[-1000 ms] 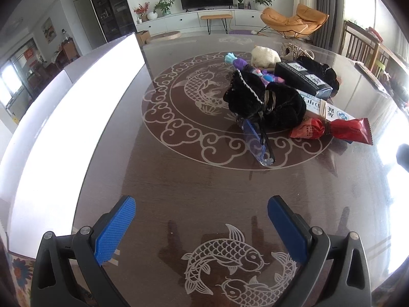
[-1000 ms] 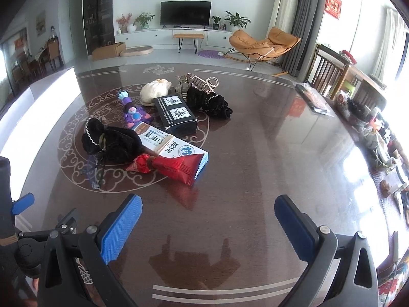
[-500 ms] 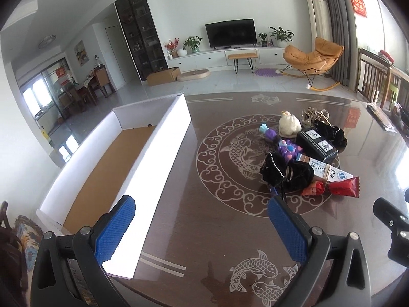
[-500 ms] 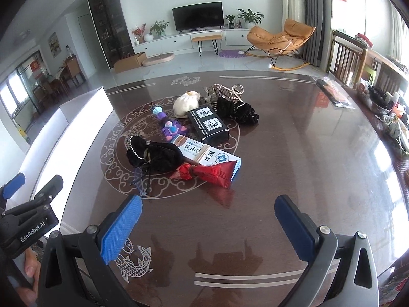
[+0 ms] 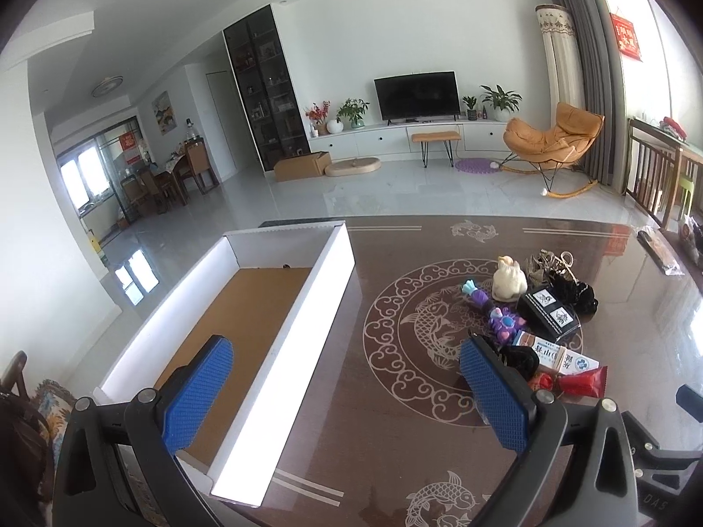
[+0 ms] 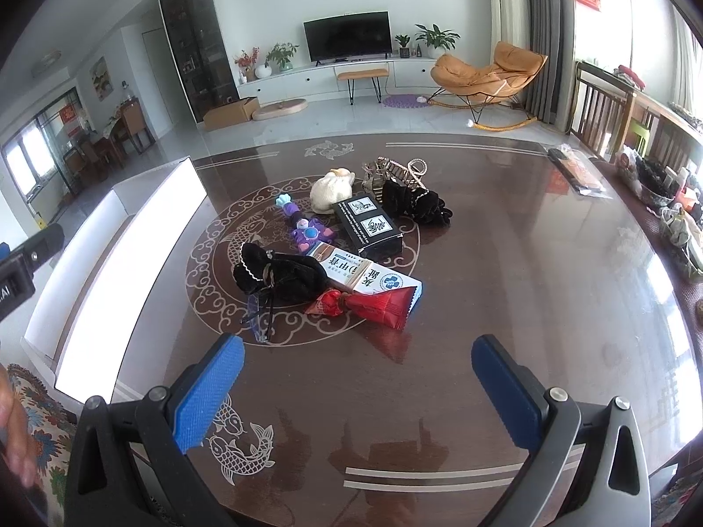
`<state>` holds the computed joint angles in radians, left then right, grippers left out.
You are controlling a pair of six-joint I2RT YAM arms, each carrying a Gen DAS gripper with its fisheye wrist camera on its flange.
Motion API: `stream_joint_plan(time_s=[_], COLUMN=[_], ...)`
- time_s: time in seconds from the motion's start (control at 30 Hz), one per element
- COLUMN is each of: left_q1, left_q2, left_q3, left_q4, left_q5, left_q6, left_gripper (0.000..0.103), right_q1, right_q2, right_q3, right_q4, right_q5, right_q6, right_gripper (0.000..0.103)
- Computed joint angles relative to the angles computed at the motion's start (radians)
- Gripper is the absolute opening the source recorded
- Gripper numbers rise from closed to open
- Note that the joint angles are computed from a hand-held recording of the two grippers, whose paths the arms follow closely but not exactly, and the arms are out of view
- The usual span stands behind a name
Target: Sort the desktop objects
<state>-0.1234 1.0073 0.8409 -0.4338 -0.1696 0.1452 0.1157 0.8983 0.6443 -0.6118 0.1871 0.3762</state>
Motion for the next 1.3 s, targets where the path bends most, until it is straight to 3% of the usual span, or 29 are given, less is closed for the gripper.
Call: stream_joint_plan(time_s=[0.27, 0.47, 1.03, 1.3], left_q1=[0.011, 0.08, 0.23, 0.219], left_q2=[-0.032, -0.037, -0.006, -0.015], left_q3=[0.05, 0.065, 0.107, 0.108], left_q4=[-0.054, -0.078, -0.105, -0.113], left_q5=[0.015, 0.084, 0.152, 0.132], left_q6=[0.006, 0.006, 0.033, 0.037], left_gripper=[0.103, 0.103, 0.103, 0.103], right_q1=[0.033, 0.04, 0.377, 0.499], right_q2=[-0.029, -0.023, -0.051, 0.09], right_q3=[0.037, 0.152, 0.36, 0.535], right_q4=[-0.042, -0.086, -0.161, -0.329], right_q5=[0.054, 0.007, 0.395, 0.665], right_q6=[-0.003, 0.007, 0.04, 0.053], right_gripper=[0.103, 0.103, 0.103, 0.103])
